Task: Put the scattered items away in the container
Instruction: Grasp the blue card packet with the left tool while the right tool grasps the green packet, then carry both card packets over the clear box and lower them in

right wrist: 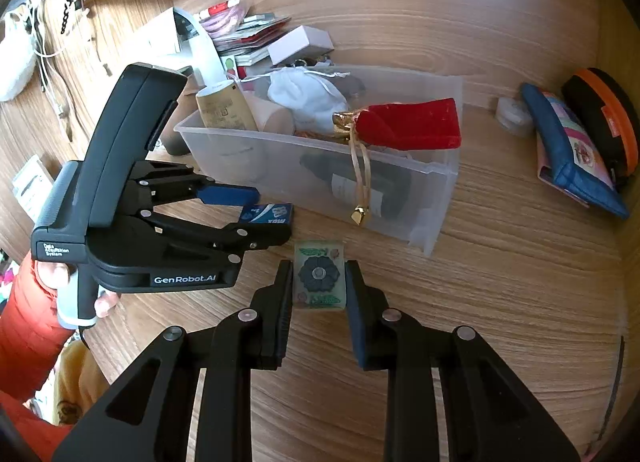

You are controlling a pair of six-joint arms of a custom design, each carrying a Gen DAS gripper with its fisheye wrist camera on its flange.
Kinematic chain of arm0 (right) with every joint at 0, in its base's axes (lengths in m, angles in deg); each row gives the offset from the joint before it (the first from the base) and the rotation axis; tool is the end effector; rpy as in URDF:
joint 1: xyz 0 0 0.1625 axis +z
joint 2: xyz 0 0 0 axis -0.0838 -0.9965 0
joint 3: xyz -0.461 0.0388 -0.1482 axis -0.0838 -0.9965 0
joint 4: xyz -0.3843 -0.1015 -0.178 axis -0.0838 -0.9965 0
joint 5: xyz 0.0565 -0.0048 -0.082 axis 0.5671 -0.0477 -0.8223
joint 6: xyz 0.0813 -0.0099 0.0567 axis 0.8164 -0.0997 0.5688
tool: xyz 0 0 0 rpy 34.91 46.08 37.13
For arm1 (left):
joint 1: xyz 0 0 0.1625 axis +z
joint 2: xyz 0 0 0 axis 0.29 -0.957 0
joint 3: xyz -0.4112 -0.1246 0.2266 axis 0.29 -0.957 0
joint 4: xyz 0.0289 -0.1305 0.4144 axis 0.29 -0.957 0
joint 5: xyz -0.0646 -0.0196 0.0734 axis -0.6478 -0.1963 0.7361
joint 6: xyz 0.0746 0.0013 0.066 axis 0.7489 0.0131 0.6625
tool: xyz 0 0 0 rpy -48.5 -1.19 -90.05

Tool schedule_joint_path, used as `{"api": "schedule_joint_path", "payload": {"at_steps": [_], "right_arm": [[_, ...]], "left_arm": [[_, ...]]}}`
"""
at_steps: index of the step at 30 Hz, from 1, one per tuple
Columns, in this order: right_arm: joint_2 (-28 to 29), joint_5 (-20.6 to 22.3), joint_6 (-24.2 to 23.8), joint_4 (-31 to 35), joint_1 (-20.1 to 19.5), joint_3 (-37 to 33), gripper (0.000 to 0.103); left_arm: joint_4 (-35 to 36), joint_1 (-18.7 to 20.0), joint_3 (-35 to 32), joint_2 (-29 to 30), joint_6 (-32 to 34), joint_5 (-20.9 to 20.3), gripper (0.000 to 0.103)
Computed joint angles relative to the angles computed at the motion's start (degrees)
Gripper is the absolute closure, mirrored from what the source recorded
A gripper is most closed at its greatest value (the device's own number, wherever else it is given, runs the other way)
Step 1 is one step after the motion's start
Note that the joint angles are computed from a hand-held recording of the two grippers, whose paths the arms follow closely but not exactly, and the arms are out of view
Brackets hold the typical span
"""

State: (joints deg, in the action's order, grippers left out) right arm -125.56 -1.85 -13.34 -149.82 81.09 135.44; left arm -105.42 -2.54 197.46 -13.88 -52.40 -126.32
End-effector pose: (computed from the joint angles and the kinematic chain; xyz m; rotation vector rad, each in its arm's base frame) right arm 0.0554 -0.3349 0.3156 1.5140 -2.5208 0.2784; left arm -0.3134 -0.2862 -0.0422 0.4686 2.2983 -0.6216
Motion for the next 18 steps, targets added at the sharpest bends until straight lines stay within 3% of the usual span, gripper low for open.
{"api": "schedule_joint_path", "payload": {"at_steps": [2, 4, 11, 18], "right_arm": [[0.00, -0.03, 0.25, 0.28, -0.09, -0.05, 0.081], [0.21, -0.18, 0.60, 0.48, -0.02, -0.23, 0.081], [0.07, 0.00, 0.78, 0.59, 0.43, -0.23, 0.080], [-0.16, 0.53, 1.45, 2.29, 0.79, -0.72, 0.081]], "left_arm": [[-0.43, -0.55, 0.03, 0.30, 0.16, -0.08, 0.072], [0.18, -1.15, -0.16, 0.56, -0.08, -0.19, 0.076], [-0.83, -2.51, 0.96, 0.46, -1.18, -0.70, 0.077], [0.05, -6.46, 2.04, -1.86, -3.23, 0.50, 0.077]]}}
